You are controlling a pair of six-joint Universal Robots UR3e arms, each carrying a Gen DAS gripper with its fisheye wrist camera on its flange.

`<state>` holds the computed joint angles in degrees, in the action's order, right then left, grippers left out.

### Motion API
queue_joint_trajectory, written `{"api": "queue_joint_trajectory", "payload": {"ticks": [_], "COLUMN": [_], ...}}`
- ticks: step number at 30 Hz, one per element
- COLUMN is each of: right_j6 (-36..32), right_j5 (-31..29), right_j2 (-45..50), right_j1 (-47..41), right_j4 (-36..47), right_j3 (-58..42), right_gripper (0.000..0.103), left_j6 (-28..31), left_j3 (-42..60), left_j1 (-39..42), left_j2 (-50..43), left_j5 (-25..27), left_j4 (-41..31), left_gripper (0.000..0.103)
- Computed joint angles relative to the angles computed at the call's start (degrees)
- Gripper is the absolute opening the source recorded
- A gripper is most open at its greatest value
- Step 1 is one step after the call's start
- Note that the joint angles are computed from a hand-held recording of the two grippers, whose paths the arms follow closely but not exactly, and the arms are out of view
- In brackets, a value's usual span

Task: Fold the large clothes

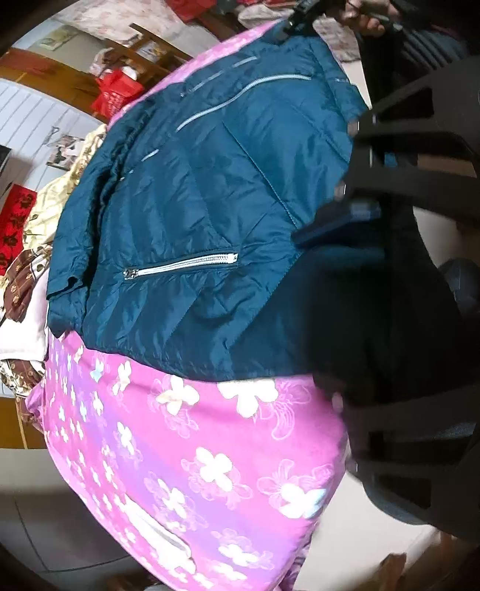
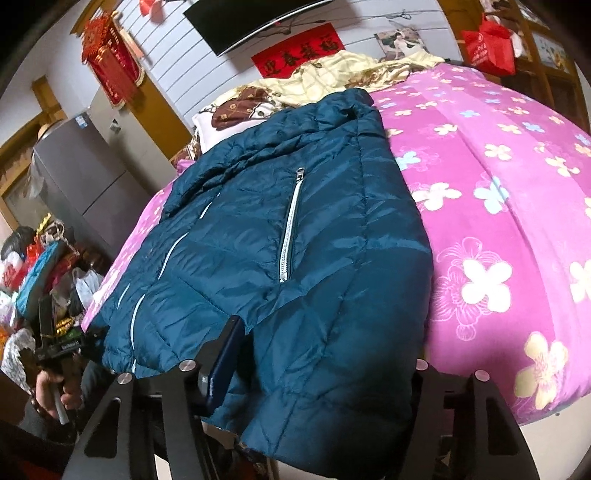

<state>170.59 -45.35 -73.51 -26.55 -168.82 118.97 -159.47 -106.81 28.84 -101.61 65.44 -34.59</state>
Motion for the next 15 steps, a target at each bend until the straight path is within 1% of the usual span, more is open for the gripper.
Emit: {"api": "queue_joint_trajectory", "payload": {"ticks": [6,7,9,12,15], "right_j6": [2.06,2.51,2.69,2.24,2.47], "right_j5": [1.15,0.89,0.46,0.76,0.73], "right_j2": [2.59,2.97,2.74,2.33,2.29], "right_j1": [0.06,0.31,0.51,0.18,0.16], "right_j4": [-2.11,-2.45,-2.45,-2.68,-3.86], "right_j3": [-1.56,-1.94,-1.83,-1.07,-0.35], "right_gripper": [0.055,0.054,0.053,0.053,0.053], "left_j6": [-0.24,-0.03,1.61,4.07,4.94], "left_j3": [2.35,2.87,2.59,-0.15,-1.55], "left_j1": [0.15,0.54,2.60,5.00,7.18], "left_j2": [-2.25,-2.13,-0.90,2.02,3.62], "left_j5": [-2.55,-3.31,-6.47,-7.77,-9.36], "left_j4": [-0.50,-2.11,-6.06,-8.05,-10.07], "left_gripper": [0.050,0.050,0.050,0.043,0.042]}}
